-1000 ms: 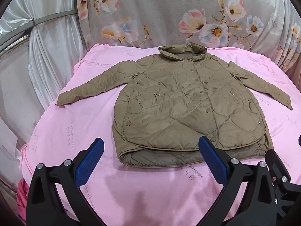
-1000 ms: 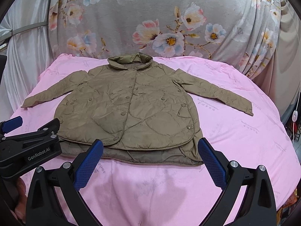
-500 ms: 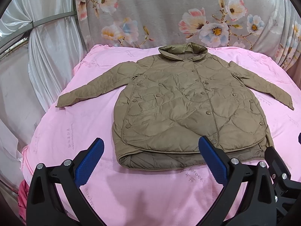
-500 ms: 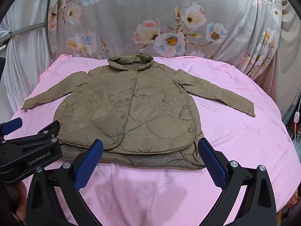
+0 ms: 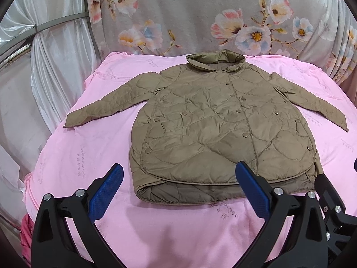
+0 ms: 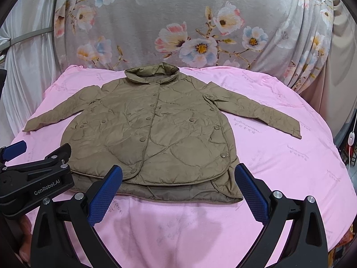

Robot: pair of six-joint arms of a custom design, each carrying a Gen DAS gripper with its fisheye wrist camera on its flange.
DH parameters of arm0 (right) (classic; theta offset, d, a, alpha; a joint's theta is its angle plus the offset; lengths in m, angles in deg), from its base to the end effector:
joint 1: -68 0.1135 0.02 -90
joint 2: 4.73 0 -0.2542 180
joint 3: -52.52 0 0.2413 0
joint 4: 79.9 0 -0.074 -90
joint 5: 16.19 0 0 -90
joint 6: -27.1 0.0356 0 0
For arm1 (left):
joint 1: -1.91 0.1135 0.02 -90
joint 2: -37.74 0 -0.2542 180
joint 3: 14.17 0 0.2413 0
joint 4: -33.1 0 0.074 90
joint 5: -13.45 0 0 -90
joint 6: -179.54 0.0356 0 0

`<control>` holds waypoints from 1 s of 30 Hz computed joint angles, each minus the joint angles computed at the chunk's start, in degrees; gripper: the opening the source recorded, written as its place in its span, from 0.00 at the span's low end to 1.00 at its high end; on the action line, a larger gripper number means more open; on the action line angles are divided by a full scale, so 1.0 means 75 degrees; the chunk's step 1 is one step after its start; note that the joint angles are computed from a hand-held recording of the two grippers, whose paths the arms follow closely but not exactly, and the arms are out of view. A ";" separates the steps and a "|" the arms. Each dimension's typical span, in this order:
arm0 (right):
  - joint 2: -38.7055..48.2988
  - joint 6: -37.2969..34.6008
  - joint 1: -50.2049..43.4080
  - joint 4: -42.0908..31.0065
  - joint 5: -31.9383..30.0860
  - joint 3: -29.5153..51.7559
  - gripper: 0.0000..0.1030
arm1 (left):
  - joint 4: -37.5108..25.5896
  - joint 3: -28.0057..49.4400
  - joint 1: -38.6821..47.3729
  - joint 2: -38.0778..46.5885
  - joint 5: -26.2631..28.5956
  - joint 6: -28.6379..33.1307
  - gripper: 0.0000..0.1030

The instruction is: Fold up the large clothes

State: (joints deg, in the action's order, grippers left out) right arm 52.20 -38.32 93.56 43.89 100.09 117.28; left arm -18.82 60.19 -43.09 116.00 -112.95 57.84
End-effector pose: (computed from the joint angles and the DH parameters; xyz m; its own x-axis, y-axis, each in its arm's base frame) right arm 0.1788 0.0681 0.2802 -0.6639 0.0959 -0.7417 0.1700 0.9851 -0.0247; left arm 0.2035 -0.1736 0.2610 -0.6729 0.0748 -0.7359 -0.0237 0.9922 0.1225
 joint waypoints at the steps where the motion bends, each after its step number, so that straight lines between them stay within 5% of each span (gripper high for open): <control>1: 0.0025 -0.0032 -0.0052 0.0011 -0.0046 0.0020 0.95 | 0.0043 -0.0024 0.0007 0.0004 -0.0001 0.0019 0.95; 30: -0.0280 -0.0062 -0.0103 -0.0154 -0.0108 0.0001 0.95 | -0.0166 0.0179 -0.0121 0.0125 -0.0099 -0.0153 0.95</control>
